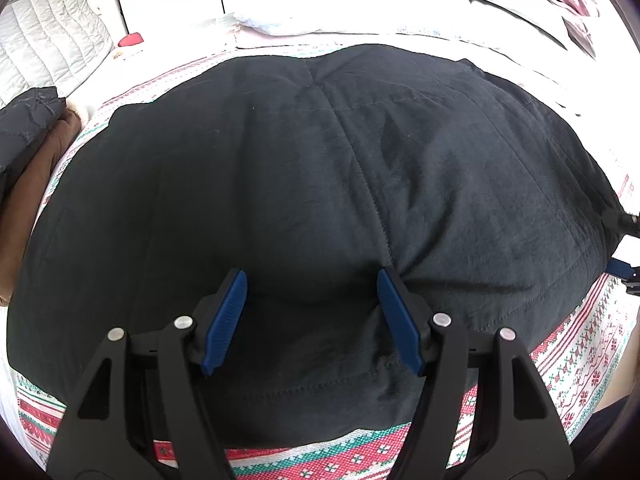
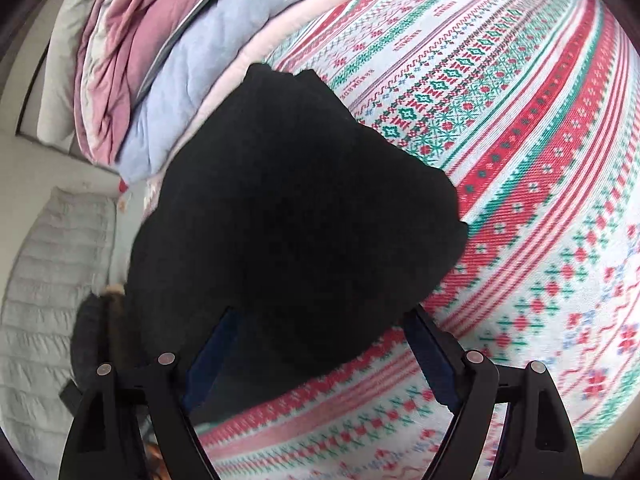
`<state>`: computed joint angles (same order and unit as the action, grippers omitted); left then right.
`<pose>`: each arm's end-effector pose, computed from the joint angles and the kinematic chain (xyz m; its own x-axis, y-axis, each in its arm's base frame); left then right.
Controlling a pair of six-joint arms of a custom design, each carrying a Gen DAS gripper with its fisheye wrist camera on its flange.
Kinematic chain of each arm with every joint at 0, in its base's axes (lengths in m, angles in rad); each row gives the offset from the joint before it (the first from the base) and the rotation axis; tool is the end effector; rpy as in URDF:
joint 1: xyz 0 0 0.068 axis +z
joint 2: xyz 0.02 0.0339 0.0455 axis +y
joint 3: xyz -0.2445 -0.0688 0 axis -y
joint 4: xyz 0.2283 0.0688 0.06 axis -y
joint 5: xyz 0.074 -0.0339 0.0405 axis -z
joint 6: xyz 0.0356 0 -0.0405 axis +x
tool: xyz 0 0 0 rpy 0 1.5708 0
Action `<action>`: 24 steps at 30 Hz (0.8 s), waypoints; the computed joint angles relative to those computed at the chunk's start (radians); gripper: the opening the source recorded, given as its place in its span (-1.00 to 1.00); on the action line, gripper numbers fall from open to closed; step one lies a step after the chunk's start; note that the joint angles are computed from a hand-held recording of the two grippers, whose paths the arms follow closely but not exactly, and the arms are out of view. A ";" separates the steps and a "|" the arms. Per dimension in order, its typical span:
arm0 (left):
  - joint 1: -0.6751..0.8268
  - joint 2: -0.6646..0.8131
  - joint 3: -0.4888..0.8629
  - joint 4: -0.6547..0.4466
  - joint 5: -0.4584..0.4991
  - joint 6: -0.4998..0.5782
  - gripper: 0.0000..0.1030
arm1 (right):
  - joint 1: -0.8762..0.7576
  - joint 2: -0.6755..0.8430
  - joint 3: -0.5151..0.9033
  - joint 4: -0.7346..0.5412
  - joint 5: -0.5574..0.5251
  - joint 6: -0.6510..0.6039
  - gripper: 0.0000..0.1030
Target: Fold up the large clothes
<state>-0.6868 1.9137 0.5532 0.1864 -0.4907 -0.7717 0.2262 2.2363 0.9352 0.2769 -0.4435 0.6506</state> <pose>0.2034 -0.1451 0.0358 -0.8030 -0.1370 -0.5800 -0.1975 0.9794 0.0421 0.3326 0.0922 0.0111 -0.9168 0.3504 -0.1916 0.1701 0.7767 0.6065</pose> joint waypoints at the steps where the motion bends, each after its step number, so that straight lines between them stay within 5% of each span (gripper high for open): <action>1: 0.000 0.000 0.000 0.000 0.000 0.000 0.34 | 0.007 0.018 0.001 0.043 -0.011 0.046 0.67; 11: 0.006 -0.001 -0.001 0.003 0.005 0.005 0.34 | 0.086 0.071 0.018 0.178 0.130 0.193 0.65; 13: 0.006 -0.001 0.000 0.003 0.006 0.006 0.34 | 0.100 0.069 0.039 0.140 0.169 0.178 0.42; 17: 0.006 -0.002 -0.002 0.004 0.007 0.006 0.34 | 0.065 0.049 0.003 0.156 0.131 0.199 0.17; 20: 0.008 0.000 -0.001 0.006 0.008 0.006 0.34 | 0.028 0.031 -0.050 0.257 0.054 0.240 0.21; 24: 0.007 0.000 -0.003 0.008 0.006 0.007 0.33 | 0.034 0.106 0.015 0.226 0.032 0.261 0.23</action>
<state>-0.6799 1.9135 0.5507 0.1939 -0.4851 -0.7648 0.2605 2.3426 0.9506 0.5031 -0.4119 0.9118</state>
